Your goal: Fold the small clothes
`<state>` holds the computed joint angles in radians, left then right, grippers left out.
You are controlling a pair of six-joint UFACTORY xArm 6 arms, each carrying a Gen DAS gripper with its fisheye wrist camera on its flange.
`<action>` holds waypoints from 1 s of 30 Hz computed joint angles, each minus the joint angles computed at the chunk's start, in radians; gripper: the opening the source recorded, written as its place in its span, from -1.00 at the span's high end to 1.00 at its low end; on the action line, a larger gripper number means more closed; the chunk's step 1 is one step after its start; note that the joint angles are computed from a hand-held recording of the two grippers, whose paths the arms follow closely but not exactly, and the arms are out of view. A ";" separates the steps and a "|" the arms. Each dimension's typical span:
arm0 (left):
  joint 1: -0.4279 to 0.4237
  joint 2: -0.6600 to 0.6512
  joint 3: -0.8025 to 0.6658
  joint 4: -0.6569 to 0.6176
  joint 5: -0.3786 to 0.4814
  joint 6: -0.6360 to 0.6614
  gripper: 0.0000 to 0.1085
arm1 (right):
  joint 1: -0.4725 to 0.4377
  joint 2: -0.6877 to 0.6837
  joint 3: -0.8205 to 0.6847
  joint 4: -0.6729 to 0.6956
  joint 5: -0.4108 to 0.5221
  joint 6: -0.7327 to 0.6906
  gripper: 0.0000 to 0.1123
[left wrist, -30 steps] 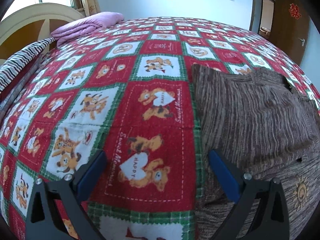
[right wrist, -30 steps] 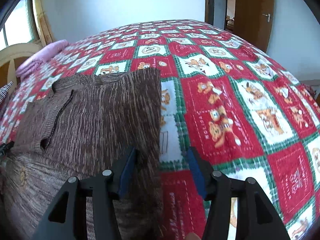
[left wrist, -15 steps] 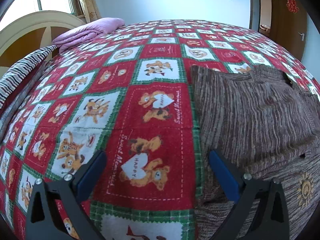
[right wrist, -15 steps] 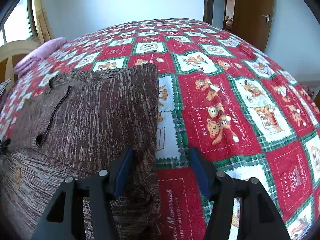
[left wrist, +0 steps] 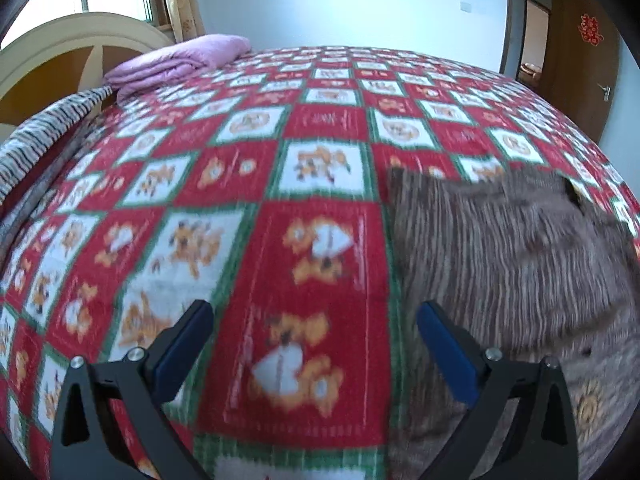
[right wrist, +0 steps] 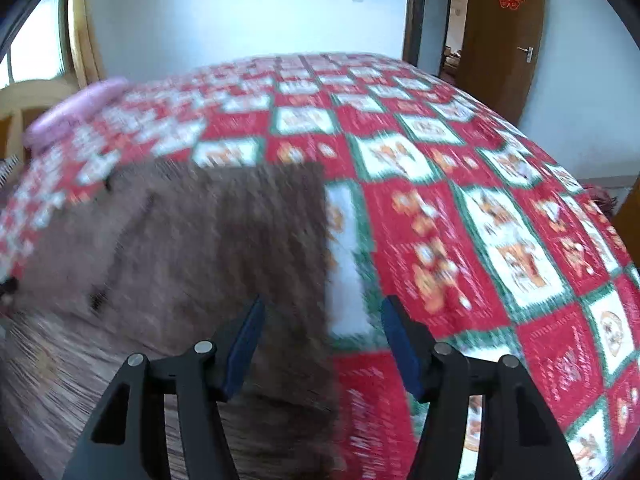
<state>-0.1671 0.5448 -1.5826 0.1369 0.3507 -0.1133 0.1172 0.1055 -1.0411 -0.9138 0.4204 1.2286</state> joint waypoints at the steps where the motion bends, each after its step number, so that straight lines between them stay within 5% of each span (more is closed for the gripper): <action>1: -0.002 0.019 -0.030 0.021 0.012 -0.015 -0.90 | 0.009 0.018 -0.034 0.000 0.012 -0.009 -0.10; 5: -0.018 0.106 -0.150 0.217 0.104 -0.115 -0.90 | 0.038 0.143 -0.185 0.103 0.116 -0.200 -0.10; 7: -0.008 0.092 -0.109 0.210 0.063 -0.114 -0.90 | 0.034 0.185 -0.218 0.116 0.174 -0.228 -0.10; 10: 0.010 0.068 -0.058 0.191 0.044 -0.126 -0.90 | -0.035 0.136 -0.106 0.193 -0.008 -0.199 -0.11; 14: 0.009 0.070 -0.062 0.133 0.052 -0.080 -0.90 | -0.067 0.091 -0.035 0.197 -0.071 -0.208 -0.11; 25: 0.012 0.011 0.034 0.200 -0.008 -0.110 -0.90 | -0.100 0.025 0.044 0.087 -0.074 -0.059 -0.10; 30: 0.014 -0.011 0.052 0.079 0.005 -0.016 -0.90 | -0.082 0.017 0.040 0.025 -0.027 0.007 -0.10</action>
